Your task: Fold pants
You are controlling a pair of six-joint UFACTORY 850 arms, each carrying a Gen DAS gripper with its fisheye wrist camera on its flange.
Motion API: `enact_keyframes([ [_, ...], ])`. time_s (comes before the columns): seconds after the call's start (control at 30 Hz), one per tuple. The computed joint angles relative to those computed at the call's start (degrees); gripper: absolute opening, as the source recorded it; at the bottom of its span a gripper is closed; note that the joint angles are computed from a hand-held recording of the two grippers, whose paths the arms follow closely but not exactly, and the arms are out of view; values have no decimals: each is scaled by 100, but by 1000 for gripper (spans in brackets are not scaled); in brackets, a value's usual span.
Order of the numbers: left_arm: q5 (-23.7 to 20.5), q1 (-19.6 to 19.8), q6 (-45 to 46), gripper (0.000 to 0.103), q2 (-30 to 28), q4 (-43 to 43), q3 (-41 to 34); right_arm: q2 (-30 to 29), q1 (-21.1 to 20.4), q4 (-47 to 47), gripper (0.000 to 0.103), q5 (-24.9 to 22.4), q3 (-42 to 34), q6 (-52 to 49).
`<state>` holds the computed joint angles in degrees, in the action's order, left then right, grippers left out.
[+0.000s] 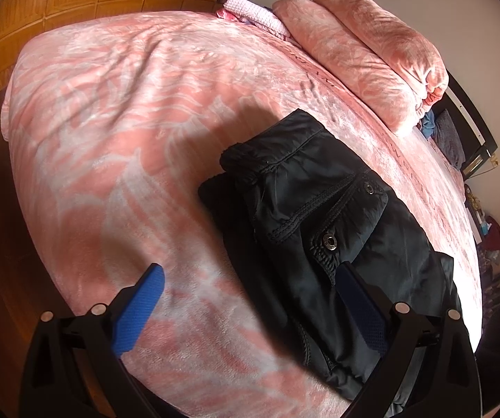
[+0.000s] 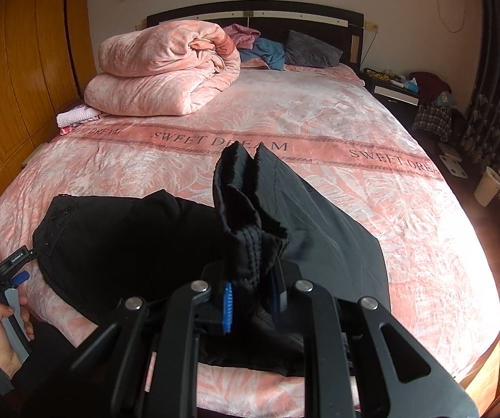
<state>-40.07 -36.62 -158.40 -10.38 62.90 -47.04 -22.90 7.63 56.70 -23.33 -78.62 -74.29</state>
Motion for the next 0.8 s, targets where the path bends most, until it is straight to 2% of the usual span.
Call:
enact_keyframes([
  [0.3, -5, -26, -127, 99, 23, 88, 20, 52, 233, -386, 15, 456, 193, 69],
  [0.8, 9, -31, -251, 99, 29, 170, 11, -49, 662, -1644, 15, 1021, 408, 926],
])
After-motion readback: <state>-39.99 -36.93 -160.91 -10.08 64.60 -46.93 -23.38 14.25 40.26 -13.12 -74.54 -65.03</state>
